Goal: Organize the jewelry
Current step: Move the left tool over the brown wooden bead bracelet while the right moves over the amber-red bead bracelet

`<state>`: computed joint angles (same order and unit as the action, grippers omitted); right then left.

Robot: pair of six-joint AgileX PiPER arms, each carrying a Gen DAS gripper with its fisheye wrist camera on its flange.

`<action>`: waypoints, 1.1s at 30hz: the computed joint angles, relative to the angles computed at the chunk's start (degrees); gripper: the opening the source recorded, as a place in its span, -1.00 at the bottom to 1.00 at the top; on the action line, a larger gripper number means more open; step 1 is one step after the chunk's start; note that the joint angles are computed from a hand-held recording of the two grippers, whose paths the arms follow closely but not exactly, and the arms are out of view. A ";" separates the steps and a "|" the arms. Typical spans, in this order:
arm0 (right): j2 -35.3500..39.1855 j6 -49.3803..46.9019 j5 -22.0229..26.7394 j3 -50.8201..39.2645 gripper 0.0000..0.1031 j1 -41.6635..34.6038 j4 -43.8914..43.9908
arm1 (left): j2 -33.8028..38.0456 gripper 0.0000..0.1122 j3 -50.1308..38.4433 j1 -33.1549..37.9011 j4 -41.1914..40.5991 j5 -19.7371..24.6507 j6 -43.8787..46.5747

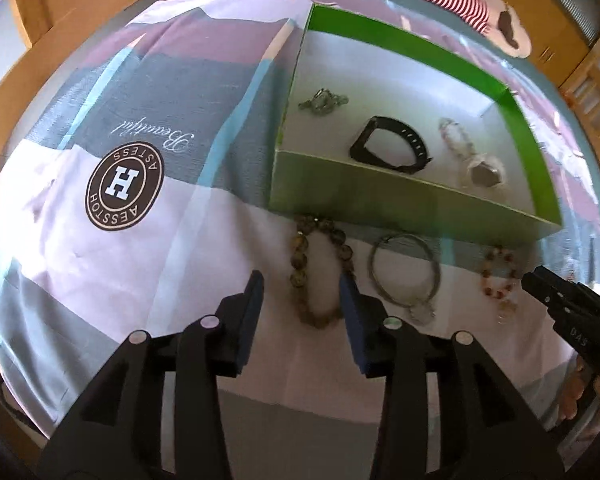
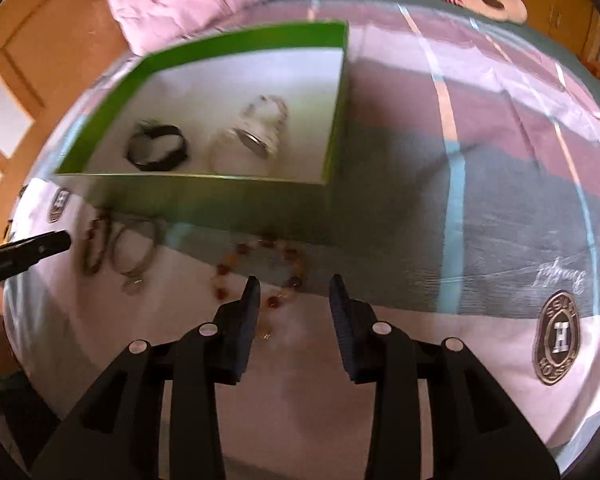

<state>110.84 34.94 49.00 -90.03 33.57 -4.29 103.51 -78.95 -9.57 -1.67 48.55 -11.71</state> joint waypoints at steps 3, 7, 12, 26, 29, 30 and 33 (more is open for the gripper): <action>1.36 2.53 -1.11 -0.99 -0.30 1.44 -2.87 | 1.82 -0.22 -0.97 -1.28 1.67 0.91 -0.94; 2.73 3.96 -0.77 -1.86 -0.30 1.72 -4.38 | 2.77 -0.19 -1.61 -1.87 2.57 1.91 -1.93; 3.95 8.32 -1.65 -1.30 -0.30 2.84 -7.78 | 3.77 -0.09 -2.31 -1.69 3.54 2.89 -2.58; 4.44 8.16 0.30 -2.34 -0.30 4.18 -9.32 | 4.46 0.00 -2.23 -2.50 4.16 2.94 -2.29; 4.68 8.27 0.65 -2.69 -0.30 4.39 -9.74 | 4.41 0.01 -1.98 -2.55 3.96 2.99 -1.77; 4.76 8.34 0.70 -2.76 -0.30 4.43 -9.81 | 4.65 0.01 -2.23 -2.69 4.08 3.24 -1.83; 4.91 8.26 0.78 -2.98 -0.30 4.40 -9.73 | 5.17 0.03 -2.71 -3.35 4.48 3.72 -2.57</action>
<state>115.75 43.21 49.78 -93.01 37.96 -14.02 108.68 -81.66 -12.92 2.80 52.27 -14.28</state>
